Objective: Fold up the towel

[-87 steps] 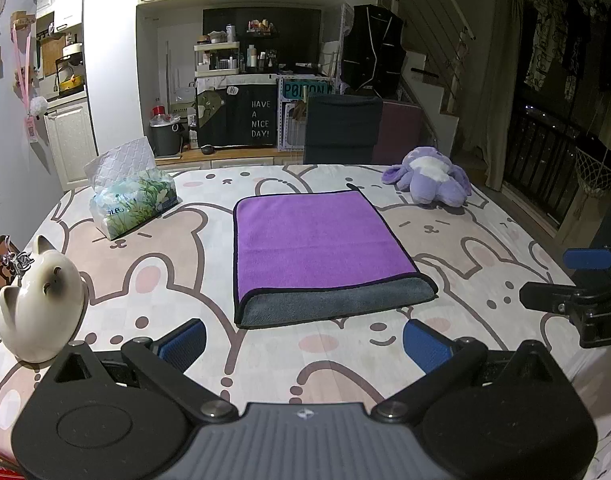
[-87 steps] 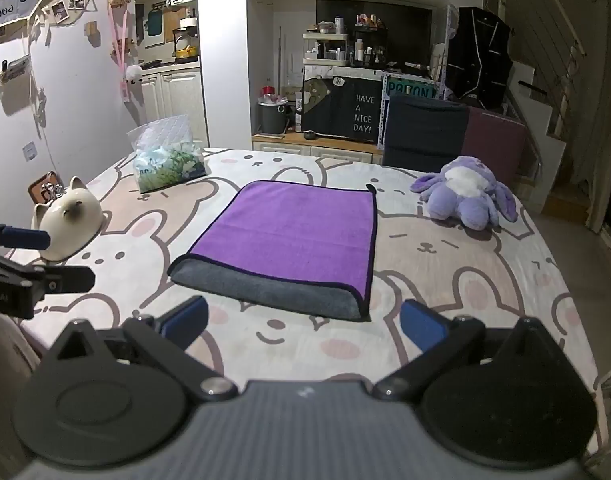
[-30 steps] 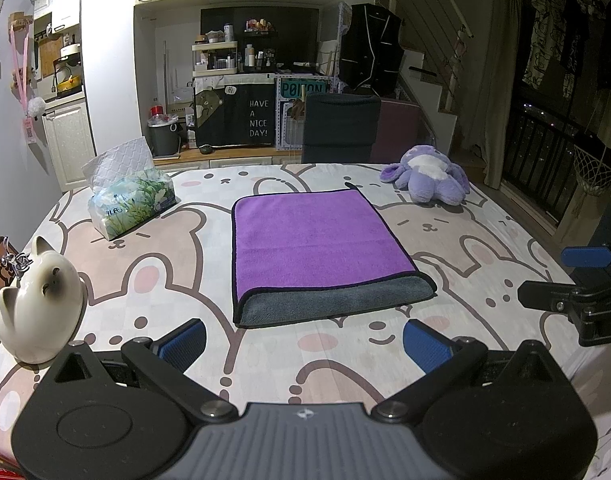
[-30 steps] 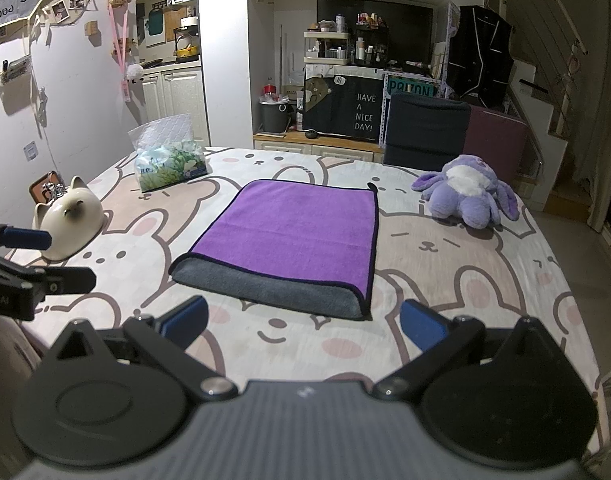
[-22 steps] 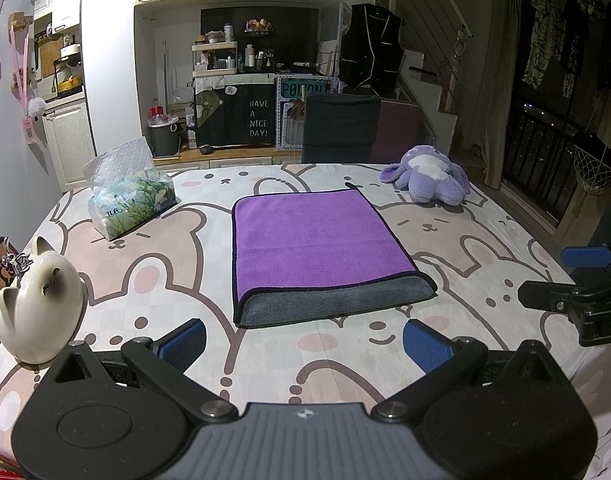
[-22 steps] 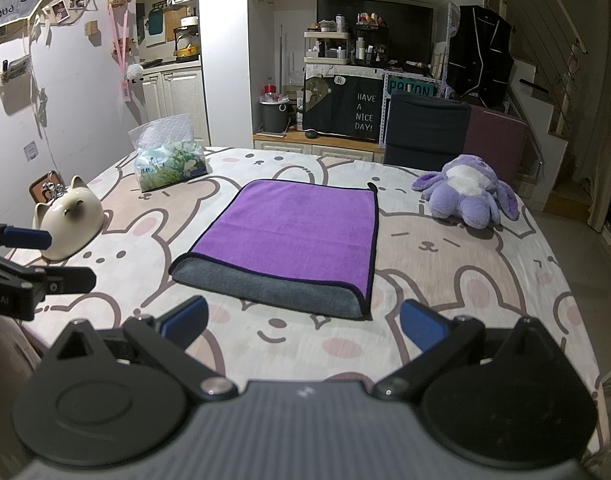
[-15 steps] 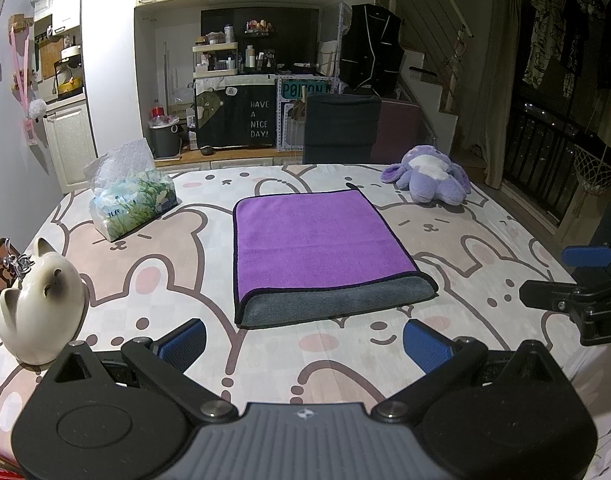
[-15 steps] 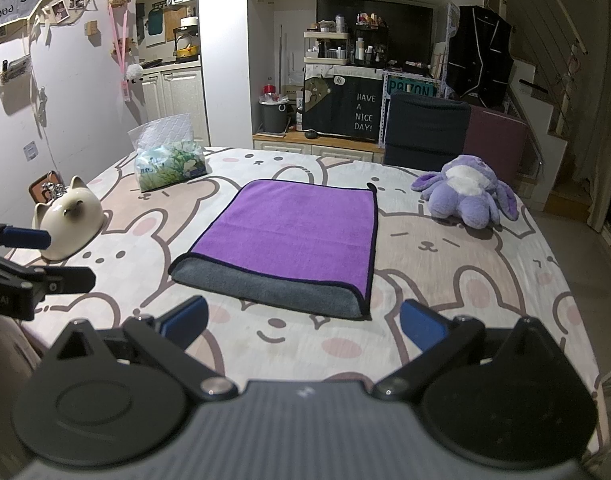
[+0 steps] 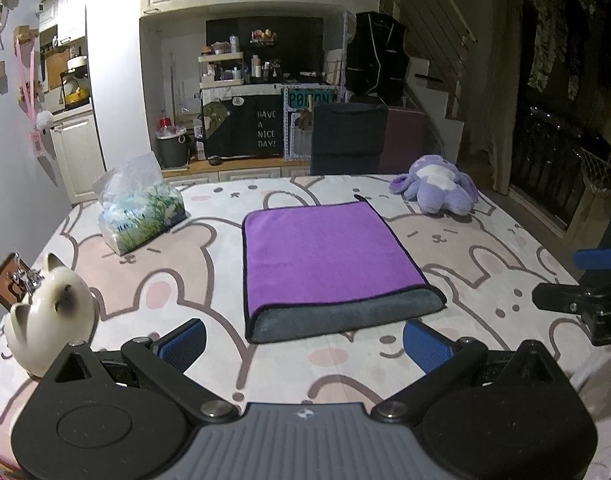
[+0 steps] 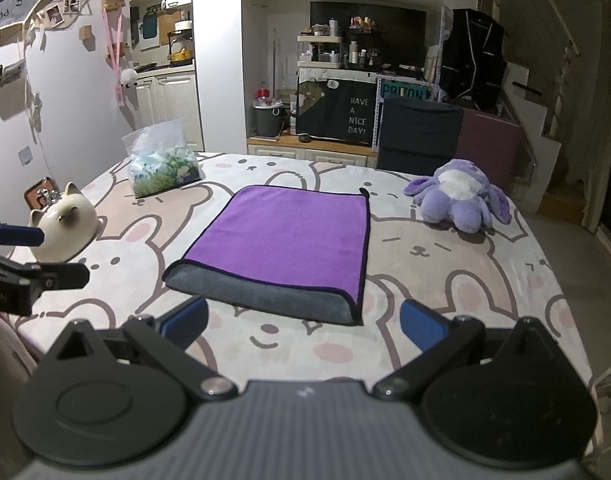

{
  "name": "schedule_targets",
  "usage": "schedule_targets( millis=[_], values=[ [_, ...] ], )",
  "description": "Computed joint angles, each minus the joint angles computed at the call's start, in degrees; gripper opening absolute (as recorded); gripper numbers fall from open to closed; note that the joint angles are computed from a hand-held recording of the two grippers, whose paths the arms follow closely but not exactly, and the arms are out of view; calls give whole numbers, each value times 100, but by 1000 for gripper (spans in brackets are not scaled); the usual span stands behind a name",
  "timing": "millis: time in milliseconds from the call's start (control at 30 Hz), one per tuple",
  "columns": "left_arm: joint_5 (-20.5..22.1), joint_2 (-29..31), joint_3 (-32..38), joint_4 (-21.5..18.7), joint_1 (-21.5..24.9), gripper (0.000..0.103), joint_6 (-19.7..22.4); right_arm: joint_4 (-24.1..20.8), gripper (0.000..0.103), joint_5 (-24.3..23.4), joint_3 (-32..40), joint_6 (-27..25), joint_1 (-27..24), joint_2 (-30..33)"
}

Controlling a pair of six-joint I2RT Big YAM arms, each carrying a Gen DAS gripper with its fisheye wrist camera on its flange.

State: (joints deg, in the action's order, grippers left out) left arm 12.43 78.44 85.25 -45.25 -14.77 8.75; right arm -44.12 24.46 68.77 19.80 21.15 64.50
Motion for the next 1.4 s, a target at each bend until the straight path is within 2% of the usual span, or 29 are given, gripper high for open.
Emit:
schedule_targets(
  millis=[333,500,733,900,1167,1267,1400],
  values=[
    [-45,308,453,228,41,103,103,249,103,-60,174,-483,-191,38],
    [54,543,728,255,68,103,213,550,103,116,166,-887,-281,102],
    [193,914,1147,252,102,103,453,695,103,-290,340,-1233,-614,332],
    [160,1221,1438,344,88,103,363,808,103,-478,504,-1378,-753,569],
    [3,1756,1879,401,59,103,271,1192,103,-526,574,-1616,-936,924],
    [4,1886,1898,536,61,103,157,1253,103,-559,625,-1629,-1018,1093],
    [-72,2030,1898,691,40,103,42,1229,103,-890,676,-1726,-1152,1318]
  ],
)
